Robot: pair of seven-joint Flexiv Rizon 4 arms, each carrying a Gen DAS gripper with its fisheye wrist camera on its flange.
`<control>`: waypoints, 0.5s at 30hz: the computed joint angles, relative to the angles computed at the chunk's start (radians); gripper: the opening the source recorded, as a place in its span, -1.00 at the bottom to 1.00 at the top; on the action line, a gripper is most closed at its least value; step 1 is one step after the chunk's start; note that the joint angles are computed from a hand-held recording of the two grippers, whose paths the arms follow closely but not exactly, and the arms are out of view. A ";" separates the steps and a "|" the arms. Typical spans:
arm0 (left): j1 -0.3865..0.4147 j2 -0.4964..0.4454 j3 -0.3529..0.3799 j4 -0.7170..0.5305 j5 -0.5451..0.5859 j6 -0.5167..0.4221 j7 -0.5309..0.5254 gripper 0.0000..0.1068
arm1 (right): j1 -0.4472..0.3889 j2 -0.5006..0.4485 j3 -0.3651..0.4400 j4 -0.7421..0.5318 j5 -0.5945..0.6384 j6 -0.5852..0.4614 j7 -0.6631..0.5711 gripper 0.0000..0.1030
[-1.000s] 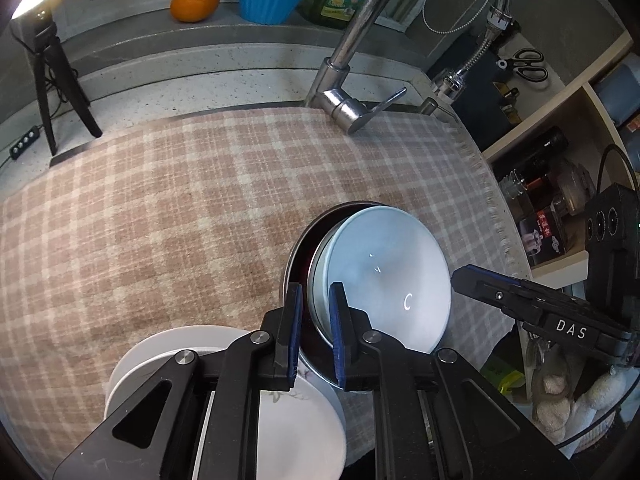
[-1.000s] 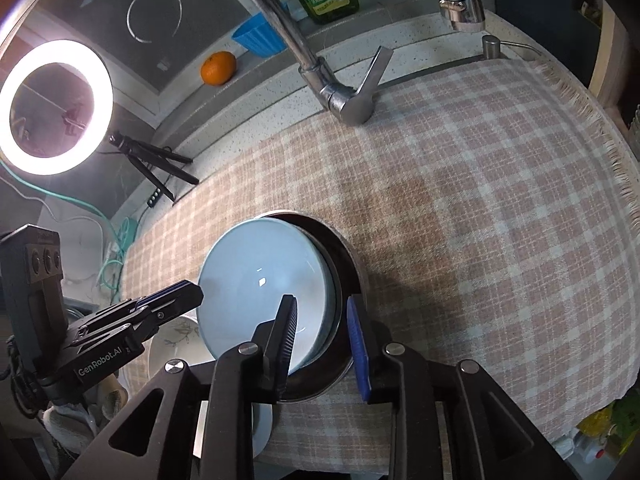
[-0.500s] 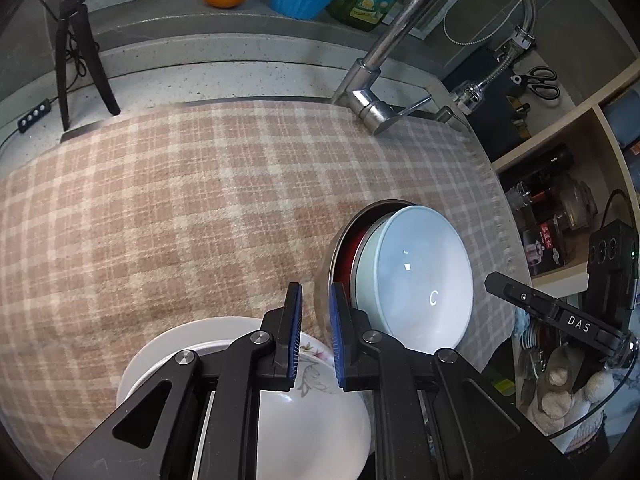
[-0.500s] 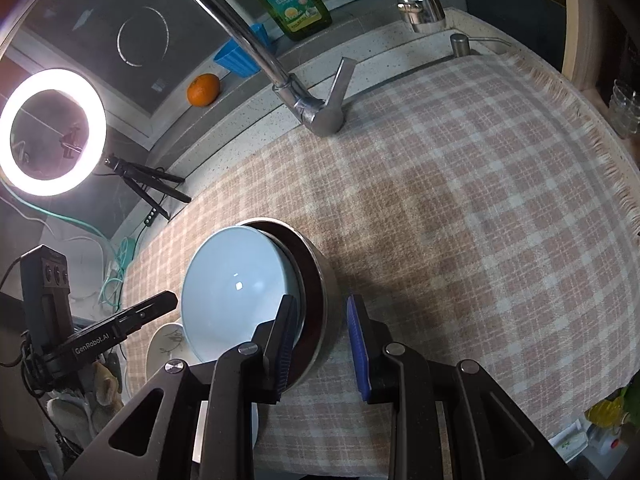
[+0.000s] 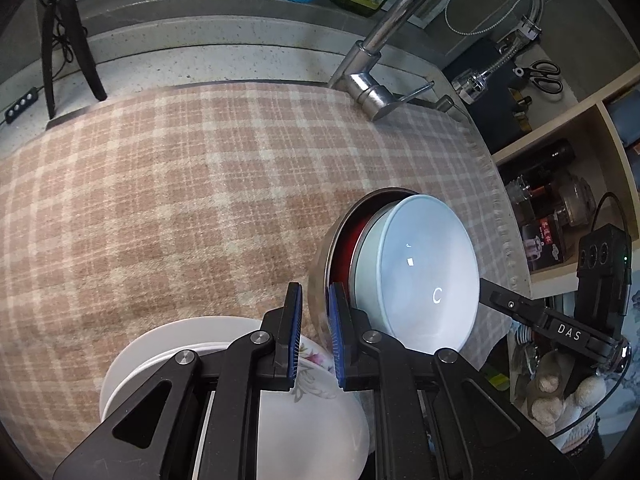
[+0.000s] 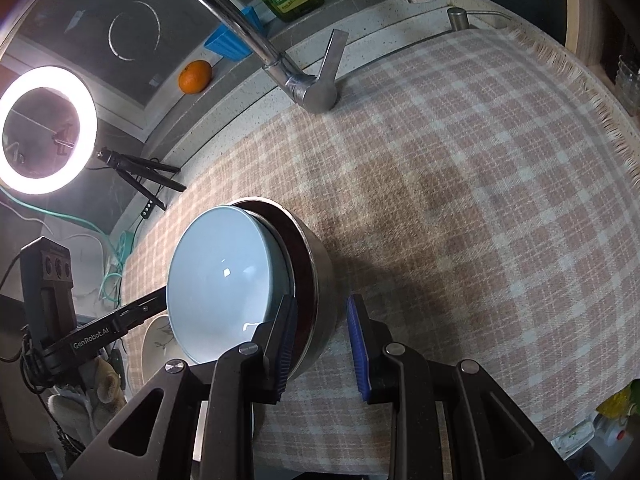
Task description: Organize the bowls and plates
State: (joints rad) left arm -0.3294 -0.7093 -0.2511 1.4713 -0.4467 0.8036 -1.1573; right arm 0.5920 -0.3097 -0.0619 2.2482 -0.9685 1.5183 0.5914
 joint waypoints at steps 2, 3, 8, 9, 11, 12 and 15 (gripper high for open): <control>-0.002 -0.004 0.000 -0.004 0.001 -0.004 -0.002 -0.77 | -0.004 -0.008 0.007 -0.003 0.012 0.004 -0.007 -0.55; -0.002 -0.004 0.000 -0.004 0.002 -0.005 -0.003 -0.78 | -0.004 -0.012 0.007 -0.004 0.019 0.008 -0.011 -0.55; -0.004 -0.011 0.001 -0.012 0.002 -0.009 -0.012 -0.78 | 0.025 -0.026 -0.022 -0.004 0.049 0.039 -0.027 -0.55; -0.004 -0.013 0.000 -0.014 0.002 -0.012 -0.012 -0.78 | 0.027 -0.031 -0.019 -0.007 0.066 0.038 -0.041 -0.55; -0.005 -0.014 0.002 -0.017 0.006 -0.015 -0.012 -0.78 | 0.040 -0.033 -0.026 -0.008 0.091 0.041 -0.058 -0.55; -0.006 -0.014 0.002 -0.017 0.007 -0.014 -0.012 -0.78 | 0.052 -0.032 -0.039 -0.005 0.096 0.046 -0.060 -0.55; -0.008 -0.016 0.003 -0.019 0.010 -0.017 -0.014 -0.78 | 0.071 -0.031 -0.052 -0.002 0.129 0.051 -0.084 -0.57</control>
